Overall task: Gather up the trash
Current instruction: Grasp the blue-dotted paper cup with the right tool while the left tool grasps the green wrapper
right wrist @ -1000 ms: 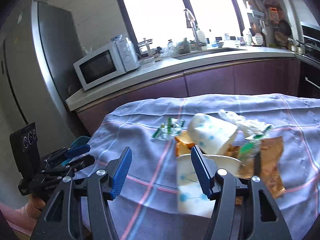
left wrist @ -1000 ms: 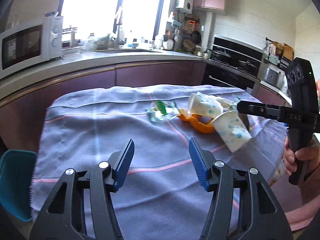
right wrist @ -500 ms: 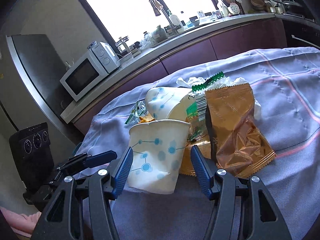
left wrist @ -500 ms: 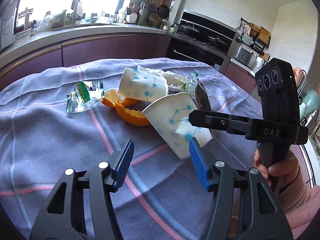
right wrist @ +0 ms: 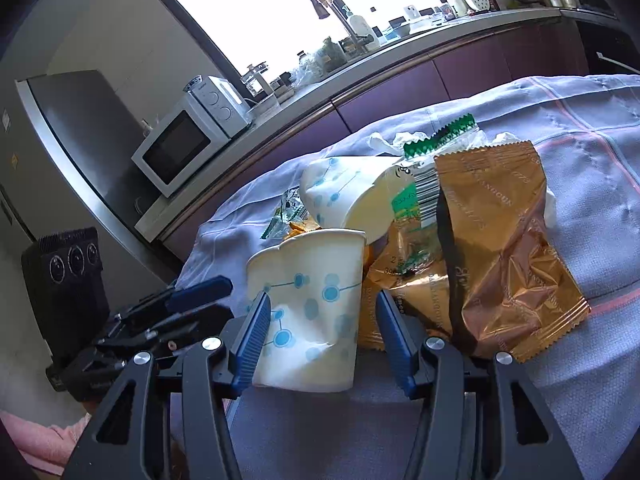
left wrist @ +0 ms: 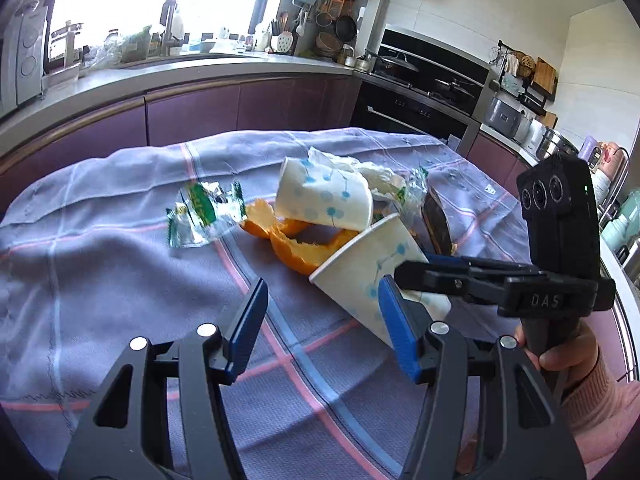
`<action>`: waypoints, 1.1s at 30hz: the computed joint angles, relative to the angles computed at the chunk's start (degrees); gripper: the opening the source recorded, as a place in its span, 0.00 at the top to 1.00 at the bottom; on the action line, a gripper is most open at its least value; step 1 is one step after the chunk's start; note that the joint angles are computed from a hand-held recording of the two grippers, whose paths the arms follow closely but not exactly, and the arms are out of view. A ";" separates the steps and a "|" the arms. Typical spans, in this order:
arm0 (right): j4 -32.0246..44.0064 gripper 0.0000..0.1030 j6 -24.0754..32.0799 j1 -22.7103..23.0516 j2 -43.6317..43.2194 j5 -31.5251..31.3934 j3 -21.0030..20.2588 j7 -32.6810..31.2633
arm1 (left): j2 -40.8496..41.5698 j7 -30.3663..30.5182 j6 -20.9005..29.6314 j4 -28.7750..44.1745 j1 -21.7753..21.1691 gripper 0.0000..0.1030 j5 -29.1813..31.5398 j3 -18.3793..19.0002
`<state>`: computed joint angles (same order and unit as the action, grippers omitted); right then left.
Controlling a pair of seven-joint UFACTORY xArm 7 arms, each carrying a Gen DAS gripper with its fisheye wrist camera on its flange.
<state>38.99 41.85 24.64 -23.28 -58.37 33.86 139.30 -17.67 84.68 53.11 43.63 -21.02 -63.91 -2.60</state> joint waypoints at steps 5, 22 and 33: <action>-1.07 0.46 -5.23 -1.16 0.14 -3.31 -0.81 2.28 | 4.42 -2.23 -1.29 6.37 0.01 0.45 -0.25 -1.02; -2.67 0.60 -4.86 -1.42 -2.72 -4.78 1.53 5.64 | 21.90 -18.12 -21.94 19.32 -1.45 0.45 16.45 -8.58; -3.30 0.60 -6.34 -2.75 -3.35 -4.70 1.97 5.83 | 28.27 -24.56 -18.26 24.77 2.54 0.59 19.94 -11.69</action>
